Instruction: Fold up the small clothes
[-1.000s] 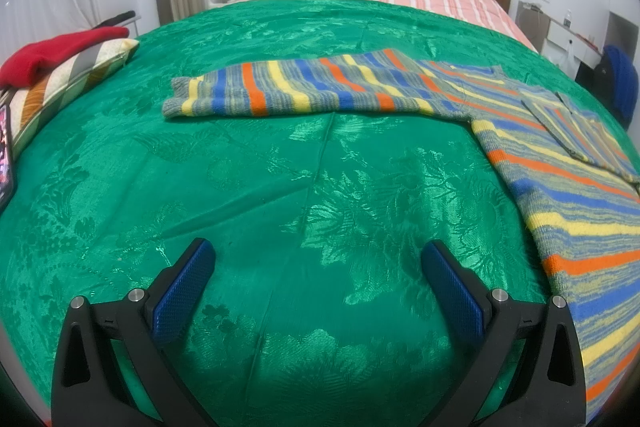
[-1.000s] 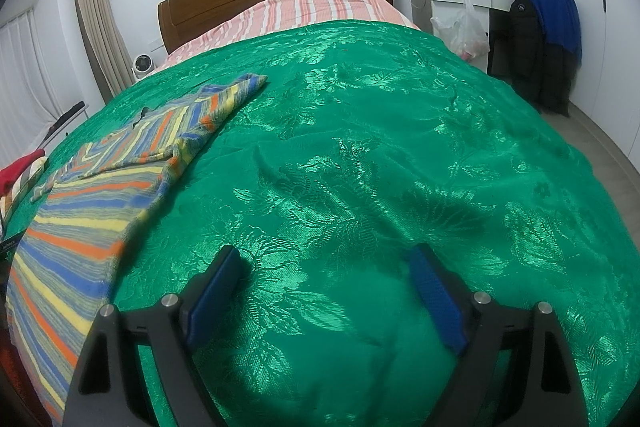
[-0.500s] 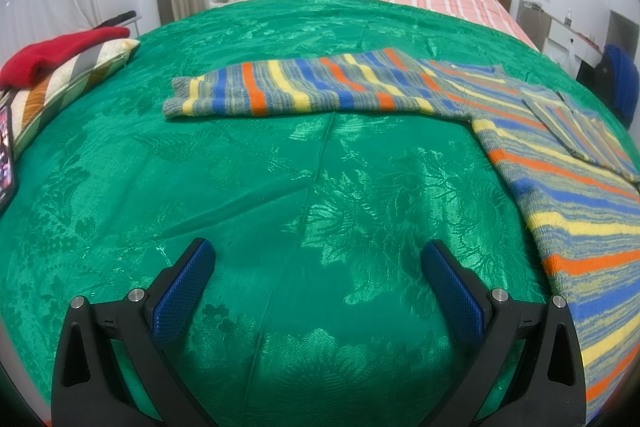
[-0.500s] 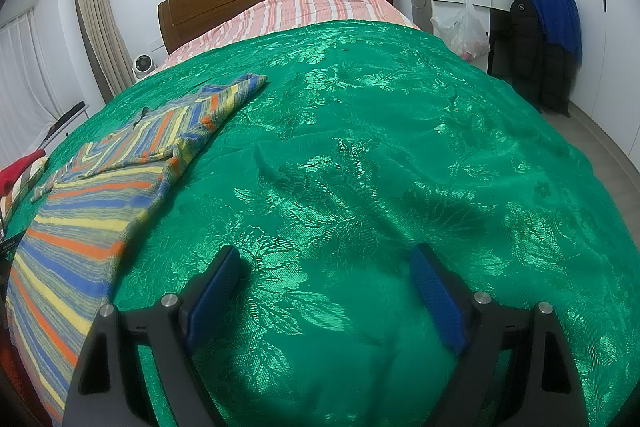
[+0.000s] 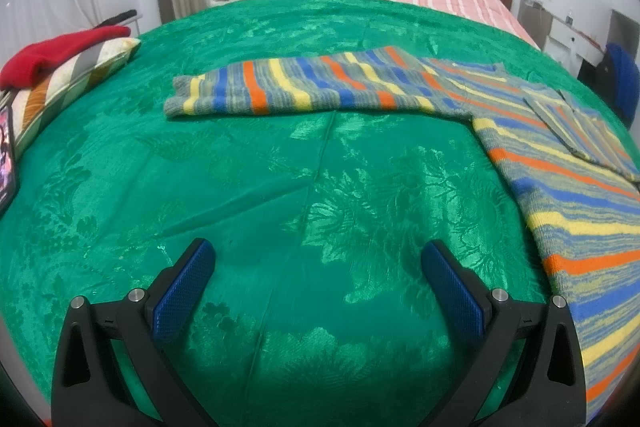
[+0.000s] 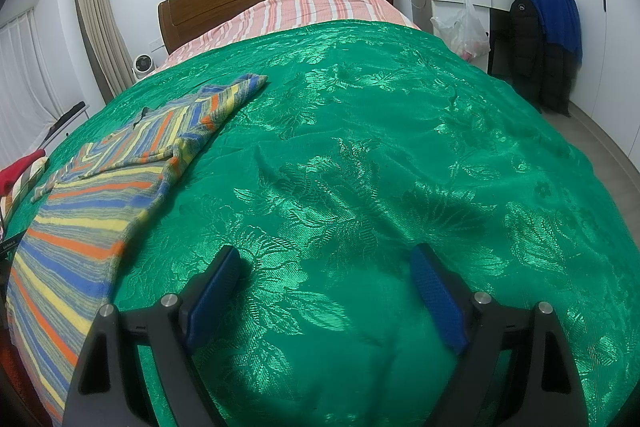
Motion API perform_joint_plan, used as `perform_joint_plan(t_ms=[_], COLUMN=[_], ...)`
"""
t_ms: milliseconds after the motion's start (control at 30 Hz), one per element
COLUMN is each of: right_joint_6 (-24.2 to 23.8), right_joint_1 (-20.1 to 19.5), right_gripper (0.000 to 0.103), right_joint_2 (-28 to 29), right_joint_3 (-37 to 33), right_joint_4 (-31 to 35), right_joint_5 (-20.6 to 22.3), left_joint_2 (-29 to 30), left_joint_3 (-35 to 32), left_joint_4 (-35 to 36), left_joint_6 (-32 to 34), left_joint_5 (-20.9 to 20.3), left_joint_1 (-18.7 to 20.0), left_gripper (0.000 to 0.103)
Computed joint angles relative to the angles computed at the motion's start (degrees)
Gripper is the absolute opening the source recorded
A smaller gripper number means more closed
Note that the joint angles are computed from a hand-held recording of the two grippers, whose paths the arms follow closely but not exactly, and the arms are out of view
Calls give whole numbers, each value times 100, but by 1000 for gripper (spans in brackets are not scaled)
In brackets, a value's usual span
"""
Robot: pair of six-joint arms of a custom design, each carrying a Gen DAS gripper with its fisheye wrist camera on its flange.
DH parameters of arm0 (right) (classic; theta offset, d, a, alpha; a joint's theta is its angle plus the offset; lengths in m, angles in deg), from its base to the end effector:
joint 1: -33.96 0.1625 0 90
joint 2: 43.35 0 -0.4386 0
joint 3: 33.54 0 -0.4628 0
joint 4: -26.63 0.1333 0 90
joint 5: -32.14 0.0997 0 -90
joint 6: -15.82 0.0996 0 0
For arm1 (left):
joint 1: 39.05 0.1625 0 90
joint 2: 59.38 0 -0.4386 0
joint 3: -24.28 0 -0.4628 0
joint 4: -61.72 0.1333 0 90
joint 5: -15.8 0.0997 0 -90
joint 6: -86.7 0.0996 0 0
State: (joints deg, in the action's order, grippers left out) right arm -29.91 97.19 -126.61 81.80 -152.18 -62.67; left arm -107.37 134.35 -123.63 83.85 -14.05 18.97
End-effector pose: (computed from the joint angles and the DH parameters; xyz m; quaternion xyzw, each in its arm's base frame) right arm -0.1503 -0.5753 0.3812 0.1251 -0.8704 0.3610 0.3105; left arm -0.1424 -0.6429 0.0927 0.0697 0.8386 -0.3801 0.3840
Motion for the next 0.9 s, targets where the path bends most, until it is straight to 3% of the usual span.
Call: perform_joint_plan(t_ms=[67, 167, 267, 500, 700, 800, 900], right_joint_6=[0, 2, 4, 12, 16, 15, 14], right_joint_1=[0, 0, -2, -12, -14, -18, -17], right_gripper=[86, 86, 86, 87, 87, 87, 87], right_joint_2=[0, -3, -4, -7, -8, -10, -9], right_joint_3=[0, 5, 6, 9, 12, 11, 13], right_joint_4=[0, 1, 1, 26, 27, 30, 25], right_joint_5=[0, 3, 12, 59, 68, 71, 68], left_joint_2=[-145, -517, -927, -1415, -1367, -1299, -1100], left_joint_3=[6, -62, -167, -730, -1340, -1540, -1695], left_joint_4=[552, 1921, 2697, 3090, 2698, 2924, 3179], left_joint_6=[-351, -1165, -1431, -1433, -1947, -2486, -2480], left_joint_5=[-24, -319, -1022, -1446, -1073, -1314, -1638], left_joint_1=[-5, 4, 51, 297, 822, 1090, 1206], left_gripper=[103, 103, 103, 103, 102, 101, 96])
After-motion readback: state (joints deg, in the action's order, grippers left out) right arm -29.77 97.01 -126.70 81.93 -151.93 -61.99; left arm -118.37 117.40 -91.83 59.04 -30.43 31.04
